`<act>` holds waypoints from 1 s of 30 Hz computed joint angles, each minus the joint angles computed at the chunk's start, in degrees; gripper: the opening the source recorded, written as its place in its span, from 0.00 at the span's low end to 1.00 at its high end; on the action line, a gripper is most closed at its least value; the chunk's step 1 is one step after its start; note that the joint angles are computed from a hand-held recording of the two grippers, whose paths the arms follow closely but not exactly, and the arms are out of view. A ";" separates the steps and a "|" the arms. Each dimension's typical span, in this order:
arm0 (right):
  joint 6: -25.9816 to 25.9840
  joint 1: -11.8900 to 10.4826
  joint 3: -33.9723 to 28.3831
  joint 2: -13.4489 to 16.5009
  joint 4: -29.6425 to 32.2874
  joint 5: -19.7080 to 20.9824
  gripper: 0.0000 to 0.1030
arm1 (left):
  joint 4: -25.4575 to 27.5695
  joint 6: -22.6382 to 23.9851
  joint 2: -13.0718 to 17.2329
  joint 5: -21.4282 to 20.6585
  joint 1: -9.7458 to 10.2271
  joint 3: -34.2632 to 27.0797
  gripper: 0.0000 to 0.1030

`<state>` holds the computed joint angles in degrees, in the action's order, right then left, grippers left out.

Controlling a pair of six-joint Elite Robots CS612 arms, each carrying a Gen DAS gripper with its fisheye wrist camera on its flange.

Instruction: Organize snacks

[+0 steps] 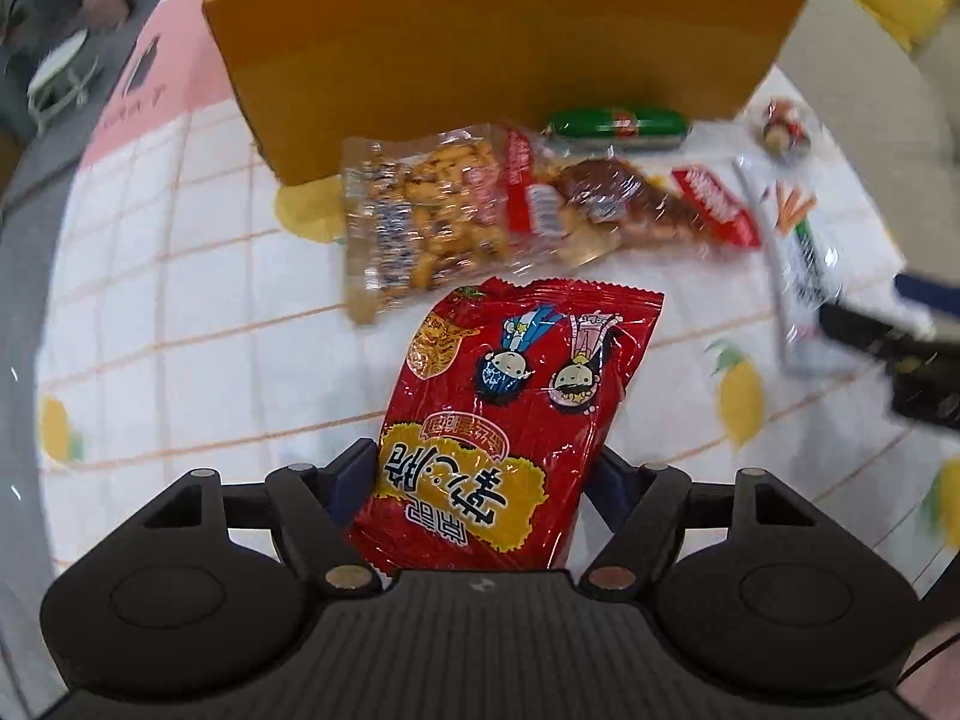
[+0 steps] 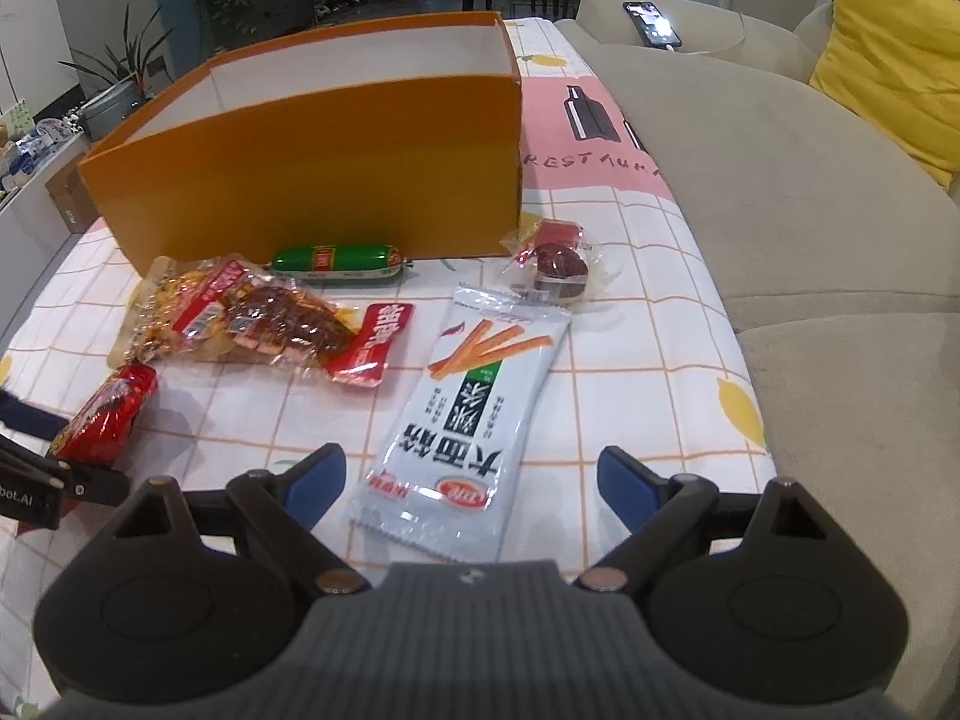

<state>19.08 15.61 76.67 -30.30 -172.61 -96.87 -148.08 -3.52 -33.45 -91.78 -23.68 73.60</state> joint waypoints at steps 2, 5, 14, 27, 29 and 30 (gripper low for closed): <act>0.39 -0.16 -0.72 0.39 0.59 0.43 0.85 | -0.86 -1.83 0.24 -0.64 -0.22 -0.11 0.84; 0.46 -0.33 -1.47 0.86 0.93 0.94 0.85 | -2.23 -0.51 0.33 -0.16 -0.47 0.31 0.88; 1.07 -0.69 -3.58 2.35 1.68 2.46 0.86 | -8.47 4.85 0.82 2.13 -0.66 1.74 0.92; -1.65 0.13 -6.91 4.48 3.21 -2.39 0.76 | -12.02 4.38 1.45 2.15 -0.67 2.42 0.89; -2.30 0.15 -6.85 4.58 2.25 -2.34 0.71 | -12.13 3.77 1.45 2.64 -0.84 2.42 0.87; -2.70 0.16 -6.82 4.59 1.94 -2.31 0.66 | -12.19 3.44 1.43 2.86 -0.91 2.45 0.85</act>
